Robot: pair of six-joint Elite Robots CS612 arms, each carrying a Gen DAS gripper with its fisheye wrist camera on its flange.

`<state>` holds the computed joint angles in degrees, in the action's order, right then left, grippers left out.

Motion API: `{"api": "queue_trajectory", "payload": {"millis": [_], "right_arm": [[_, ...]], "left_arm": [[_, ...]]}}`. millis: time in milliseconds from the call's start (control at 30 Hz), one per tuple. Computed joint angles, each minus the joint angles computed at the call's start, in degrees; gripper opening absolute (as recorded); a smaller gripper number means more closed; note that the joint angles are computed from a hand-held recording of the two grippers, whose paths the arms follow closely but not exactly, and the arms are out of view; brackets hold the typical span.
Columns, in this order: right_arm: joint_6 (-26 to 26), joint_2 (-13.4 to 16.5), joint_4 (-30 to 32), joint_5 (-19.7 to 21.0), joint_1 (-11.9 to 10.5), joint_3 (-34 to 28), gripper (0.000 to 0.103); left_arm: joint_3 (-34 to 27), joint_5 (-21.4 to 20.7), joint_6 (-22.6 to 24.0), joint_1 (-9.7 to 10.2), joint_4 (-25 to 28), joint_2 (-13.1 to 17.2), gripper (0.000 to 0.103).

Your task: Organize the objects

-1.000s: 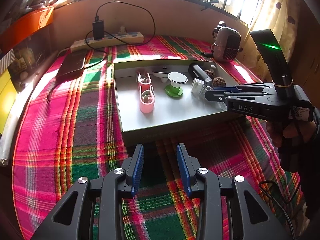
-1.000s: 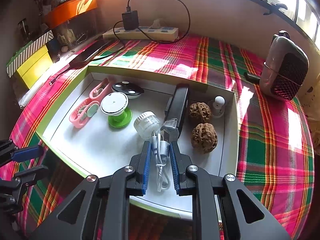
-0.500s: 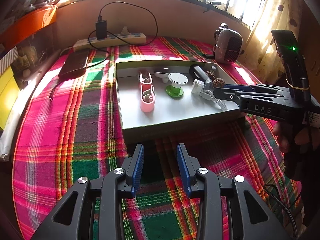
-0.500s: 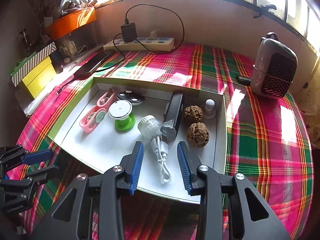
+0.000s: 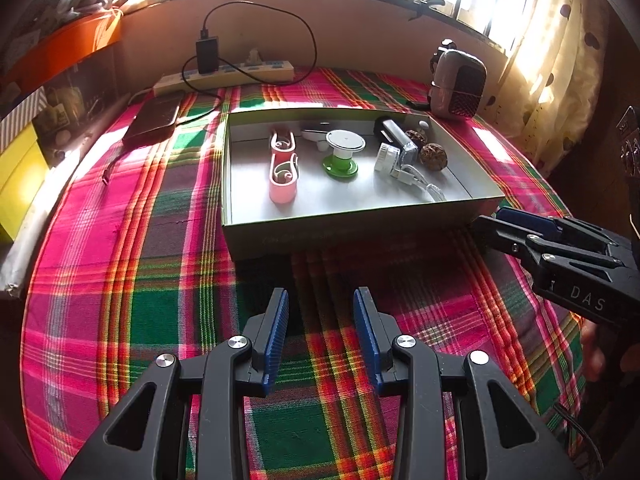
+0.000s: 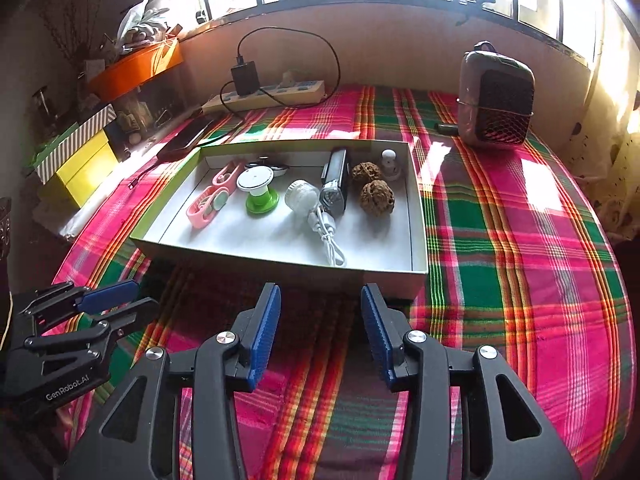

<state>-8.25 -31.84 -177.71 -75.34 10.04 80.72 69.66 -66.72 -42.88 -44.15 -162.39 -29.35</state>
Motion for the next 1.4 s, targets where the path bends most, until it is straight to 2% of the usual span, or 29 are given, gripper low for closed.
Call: {"api": "queue_trajectory", "payload": {"millis": [100,200,333,467,667,1033,1400], "right_arm": [[0.56,-0.21,0.21,0.05,0.05,1.13,0.044],[0.87,-0.49,-0.29,-0.92,0.20,2.29,0.044],[1.41,-0.87,-0.68,-2.13,0.38,3.72,0.044],[1.40,-1.23,-1.23,-3.14,0.46,5.14,0.050],[1.87,-1.59,-2.54,-4.72,0.52,6.53,0.051],[1.63,-1.58,-4.47,-7.55,1.05,7.25,0.051],[1.87,-1.45,-5.17,-8.52,1.21,7.31,0.053]], "left_arm": [[-0.35,1.89,0.82,-0.67,1.33,0.14,0.032],[-0.41,1.04,-0.34,-0.80,1.77,0.20,0.032],[-0.42,2.15,-1.63,-1.29,2.91,0.18,0.032],[-0.59,2.48,-2.23,-1.64,3.37,0.34,0.032],[-0.81,2.75,-2.78,-2.21,3.83,0.62,0.032],[-2.37,7.96,-4.95,-3.40,8.23,1.25,0.032],[-2.54,9.05,-6.58,-3.56,8.23,1.47,0.032]]}}
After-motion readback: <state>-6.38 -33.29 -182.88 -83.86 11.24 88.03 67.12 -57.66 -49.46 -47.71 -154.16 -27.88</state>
